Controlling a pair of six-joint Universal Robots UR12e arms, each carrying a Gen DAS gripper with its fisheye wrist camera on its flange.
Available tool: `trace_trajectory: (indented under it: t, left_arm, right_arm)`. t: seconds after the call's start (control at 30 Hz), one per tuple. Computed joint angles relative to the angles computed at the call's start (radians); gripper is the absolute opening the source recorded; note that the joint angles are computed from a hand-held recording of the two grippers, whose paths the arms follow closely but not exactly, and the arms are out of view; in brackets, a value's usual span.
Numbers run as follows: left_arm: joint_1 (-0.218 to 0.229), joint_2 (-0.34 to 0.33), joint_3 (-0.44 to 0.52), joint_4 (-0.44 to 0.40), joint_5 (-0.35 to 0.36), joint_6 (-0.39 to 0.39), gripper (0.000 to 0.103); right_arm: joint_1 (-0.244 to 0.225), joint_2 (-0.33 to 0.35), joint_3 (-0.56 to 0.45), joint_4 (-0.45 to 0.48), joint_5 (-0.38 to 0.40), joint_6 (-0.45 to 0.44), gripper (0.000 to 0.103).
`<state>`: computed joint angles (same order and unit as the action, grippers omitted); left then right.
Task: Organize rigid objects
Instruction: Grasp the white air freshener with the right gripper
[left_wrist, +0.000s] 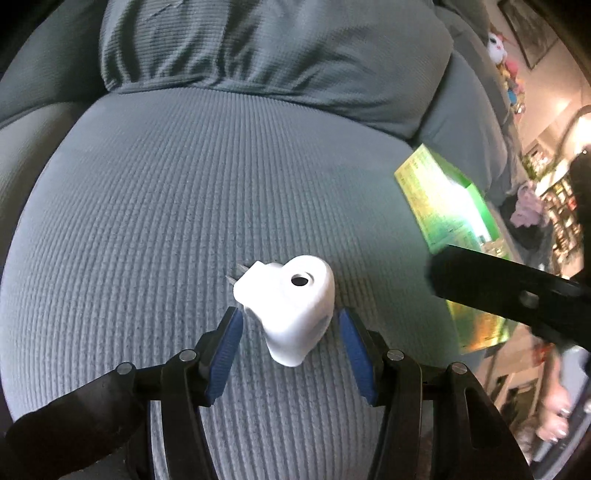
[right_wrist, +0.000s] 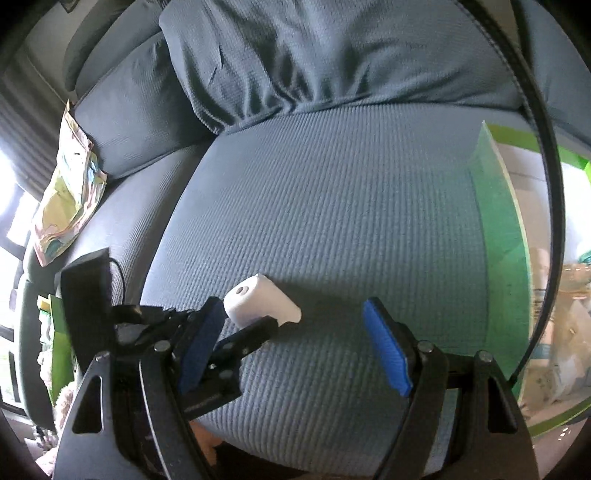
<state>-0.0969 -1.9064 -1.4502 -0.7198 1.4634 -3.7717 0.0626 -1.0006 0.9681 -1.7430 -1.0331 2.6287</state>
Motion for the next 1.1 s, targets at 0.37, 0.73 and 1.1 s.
trace_trajectory:
  t: [0.37, 0.73, 1.1]
  left_arm:
    - [0.012, 0.011, -0.043, 0.047, -0.056, -0.037, 0.055]
    - [0.024, 0.005, -0.061, 0.087, -0.104, -0.058, 0.042]
    - [0.022, 0.001, -0.069, 0.111, -0.109, -0.045, 0.04]
  right_arm:
    - [0.027, 0.05, -0.065, 0.14, 0.017, -0.04, 0.069]
    - [0.047, 0.094, -0.113, 0.196, 0.001, -0.048, 0.069]
    - [0.054, 0.112, -0.123, 0.24, -0.008, -0.067, 0.07]
